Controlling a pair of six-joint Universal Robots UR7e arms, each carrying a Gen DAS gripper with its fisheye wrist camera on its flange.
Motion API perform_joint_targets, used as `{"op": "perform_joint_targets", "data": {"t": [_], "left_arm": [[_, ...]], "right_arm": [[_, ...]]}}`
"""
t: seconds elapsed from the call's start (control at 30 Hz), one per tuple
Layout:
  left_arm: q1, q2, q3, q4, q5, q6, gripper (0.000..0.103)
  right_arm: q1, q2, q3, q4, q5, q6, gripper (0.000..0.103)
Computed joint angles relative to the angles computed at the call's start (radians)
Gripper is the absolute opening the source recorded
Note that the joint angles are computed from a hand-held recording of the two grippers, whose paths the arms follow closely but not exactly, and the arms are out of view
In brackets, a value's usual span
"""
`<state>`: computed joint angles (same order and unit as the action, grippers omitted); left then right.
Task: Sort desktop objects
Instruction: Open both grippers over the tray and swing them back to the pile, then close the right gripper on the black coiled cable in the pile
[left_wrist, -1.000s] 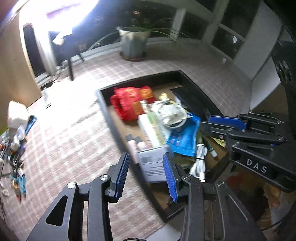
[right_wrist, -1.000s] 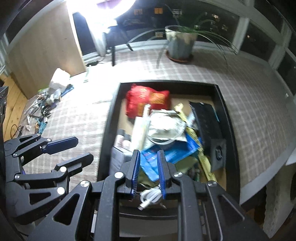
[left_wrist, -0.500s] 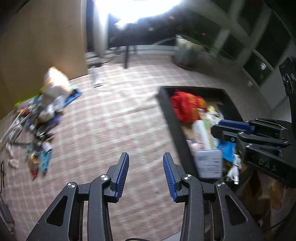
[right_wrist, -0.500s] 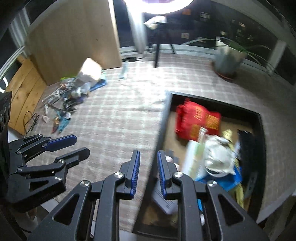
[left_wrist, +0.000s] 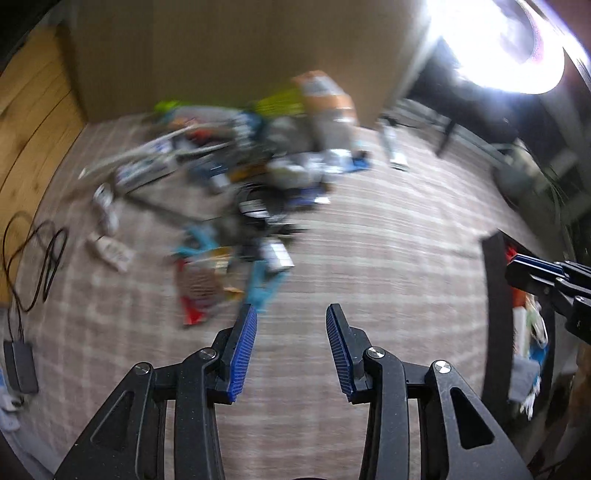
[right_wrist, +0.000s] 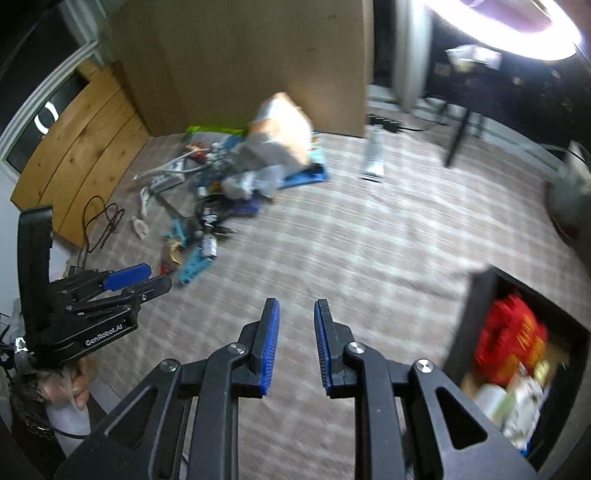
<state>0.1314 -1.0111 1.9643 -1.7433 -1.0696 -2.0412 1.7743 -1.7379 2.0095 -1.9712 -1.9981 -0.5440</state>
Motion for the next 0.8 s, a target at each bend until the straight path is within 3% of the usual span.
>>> {"op": "perform_joint_targets", "data": {"t": [0.1,0.3,0.57,0.7,0.8], "left_arm": [[0.001,-0.054,0.064,-0.005,-0.019,-0.064,0.040],[0.026,-0.101,0.135,-0.067,-0.016,-0.085,0.045],[0.094,-0.155,0.173,-0.116,0.059,-0.011,0.043],[0.145,-0.173,0.203,-0.203,0.086,0.050,0.043],[0.175,-0.191,0.243,-0.299,0.103,0.070,0.037]], "right_arm": [[0.033,0.079,-0.002,-0.014,-0.002,0.035,0.020],[0.067,0.241,-0.026,-0.029,0.010,0.116,0.019],[0.050,0.383,-0.062,-0.051,0.037,0.204,0.020],[0.035,0.429,-0.083,-0.037,0.063,0.246,0.020],[0.021,0.458,-0.097,-0.031,0.080,0.275,0.020]]}}
